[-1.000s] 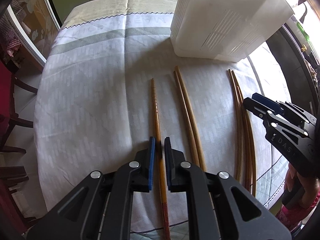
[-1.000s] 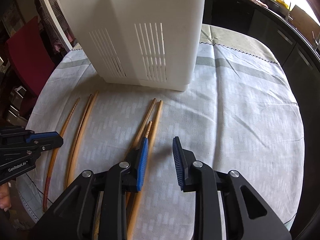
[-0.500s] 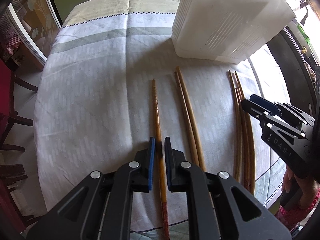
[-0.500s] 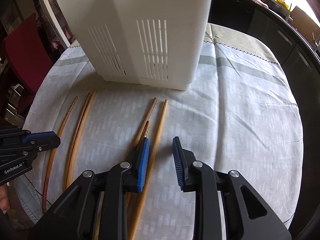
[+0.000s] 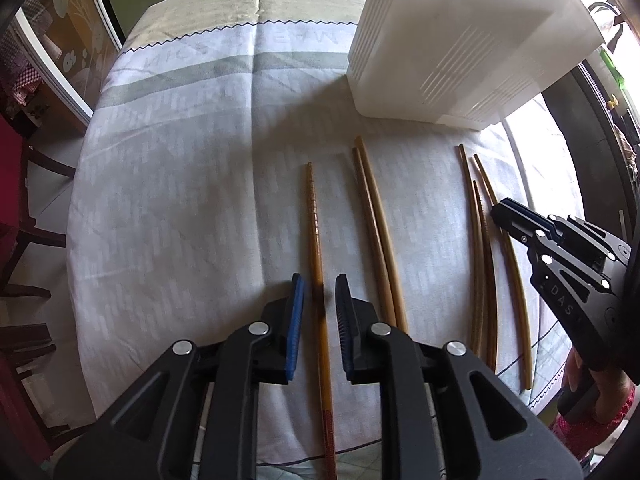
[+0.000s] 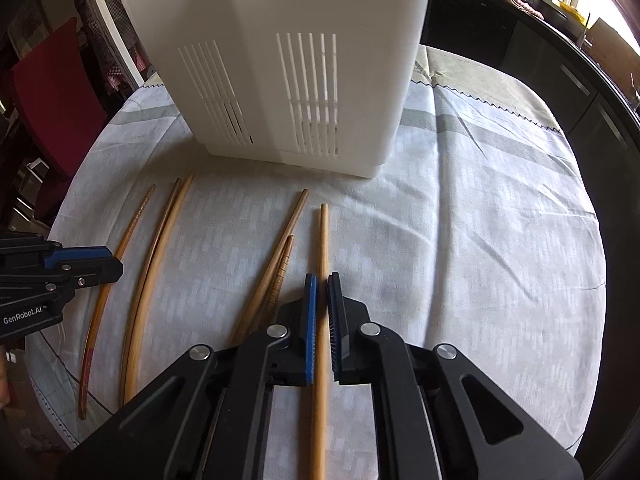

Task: Organize utensils
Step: 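Grasp a wooden chopstick with the right tool while the left tool holds its chopstick, then lift both held chopsticks upright above the table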

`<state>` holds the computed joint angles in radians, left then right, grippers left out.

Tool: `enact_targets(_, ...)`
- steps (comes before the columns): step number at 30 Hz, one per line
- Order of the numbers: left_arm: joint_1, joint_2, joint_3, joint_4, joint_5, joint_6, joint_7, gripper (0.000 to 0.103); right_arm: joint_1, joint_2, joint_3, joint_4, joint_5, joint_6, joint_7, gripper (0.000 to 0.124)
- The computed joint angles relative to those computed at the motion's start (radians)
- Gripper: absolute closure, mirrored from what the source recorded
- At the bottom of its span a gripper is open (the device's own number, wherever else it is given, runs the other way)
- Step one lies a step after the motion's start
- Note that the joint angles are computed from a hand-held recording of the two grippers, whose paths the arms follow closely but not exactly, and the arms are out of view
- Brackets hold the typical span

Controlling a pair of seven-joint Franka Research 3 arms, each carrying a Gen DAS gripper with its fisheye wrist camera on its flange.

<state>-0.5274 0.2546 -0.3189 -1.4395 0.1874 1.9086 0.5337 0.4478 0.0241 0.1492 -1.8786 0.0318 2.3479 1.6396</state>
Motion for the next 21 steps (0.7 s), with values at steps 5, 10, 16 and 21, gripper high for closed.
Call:
enact_targets(5, -0.020, 0.045, 0.008, 0.065, 0.051, -0.046, 0.010, 0.096, -0.011, -0.023, -0.006, -0.024, -0.004, -0.005, -0.018, 0.117)
enact_targets(10, -0.022, 0.049, 0.016, 0.071, 0.060, -0.041, 0.002, 0.097, -0.013, -0.014, -0.002, 0.000, -0.015, -0.048, -0.049, 0.117)
enact_targets(16, -0.035, 0.001, 0.012, 0.046, 0.104, -0.028, -0.005, 0.097, -0.012, 0.021, -0.007, 0.057, 0.005, -0.098, -0.083, 0.117)
enact_targets(21, -0.046, -0.046, 0.004, 0.036, 0.150, -0.013, -0.019, 0.097, -0.030, -0.043, -0.018, 0.005, 0.097, -0.028, -0.119, 0.117)
